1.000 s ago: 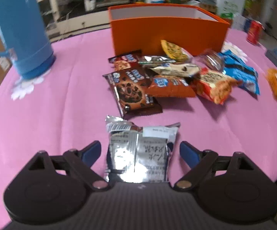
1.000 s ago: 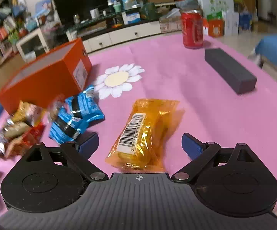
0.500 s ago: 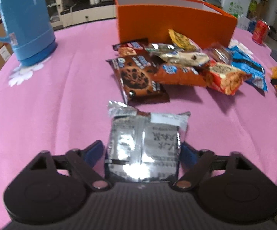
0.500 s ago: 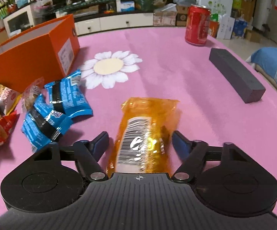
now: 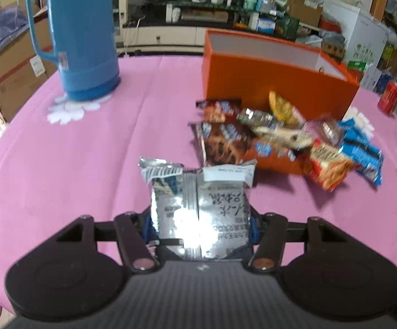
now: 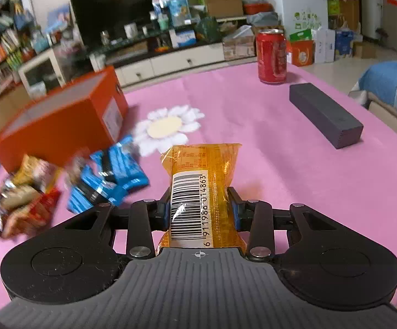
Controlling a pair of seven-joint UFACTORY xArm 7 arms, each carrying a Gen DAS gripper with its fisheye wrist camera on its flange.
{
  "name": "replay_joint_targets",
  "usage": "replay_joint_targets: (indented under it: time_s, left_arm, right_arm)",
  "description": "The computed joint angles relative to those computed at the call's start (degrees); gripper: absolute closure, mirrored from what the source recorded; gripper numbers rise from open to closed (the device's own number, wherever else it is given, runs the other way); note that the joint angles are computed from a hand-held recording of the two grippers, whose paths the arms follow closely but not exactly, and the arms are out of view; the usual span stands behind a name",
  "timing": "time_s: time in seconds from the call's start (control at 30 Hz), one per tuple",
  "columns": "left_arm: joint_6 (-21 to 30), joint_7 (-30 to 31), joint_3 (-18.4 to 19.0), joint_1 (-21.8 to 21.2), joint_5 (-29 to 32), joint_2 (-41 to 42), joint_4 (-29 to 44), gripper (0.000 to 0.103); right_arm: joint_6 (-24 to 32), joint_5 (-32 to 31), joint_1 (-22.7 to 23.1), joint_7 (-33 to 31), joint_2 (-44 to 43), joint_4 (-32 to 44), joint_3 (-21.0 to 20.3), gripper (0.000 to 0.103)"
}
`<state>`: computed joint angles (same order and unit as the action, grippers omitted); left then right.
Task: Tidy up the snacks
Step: 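Carry both packets into the orange box and open both tools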
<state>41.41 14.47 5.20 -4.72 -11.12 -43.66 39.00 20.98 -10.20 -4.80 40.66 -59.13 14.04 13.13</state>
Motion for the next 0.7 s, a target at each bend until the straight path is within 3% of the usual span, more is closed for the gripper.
replay_joint_targets:
  time_s: [0.23, 0.47, 0.57, 0.7]
  left_arm:
    - [-1.77, -0.50, 0.97, -3.36, -4.50, 5.27, 6.53, 0.044]
    - [-8.20, 1.15, 2.04, -7.80, -12.99, 18.80, 22.03, 0.044]
    - [-10.87, 2.16, 1.37, -8.64, -16.66, 25.94, 29.95, 0.044]
    - [-12.74, 2.69, -1.08, -7.73, -20.36, 36.67, 39.91, 0.044]
  right_arm:
    - [-6.35, 3.41, 4.14, 0.06, 3.70, 1.52, -1.79, 0.084]
    - [-14.07, 2.87, 3.89, -2.87, 15.11, 12.42, 0.34, 0.084]
    - [-18.47, 0.61, -1.08, -4.29, 24.47, 21.99, 3.92, 0.084]
    - [-21.65, -4.44, -12.62, -2.64, 38.40, 36.31, 14.23, 0.084]
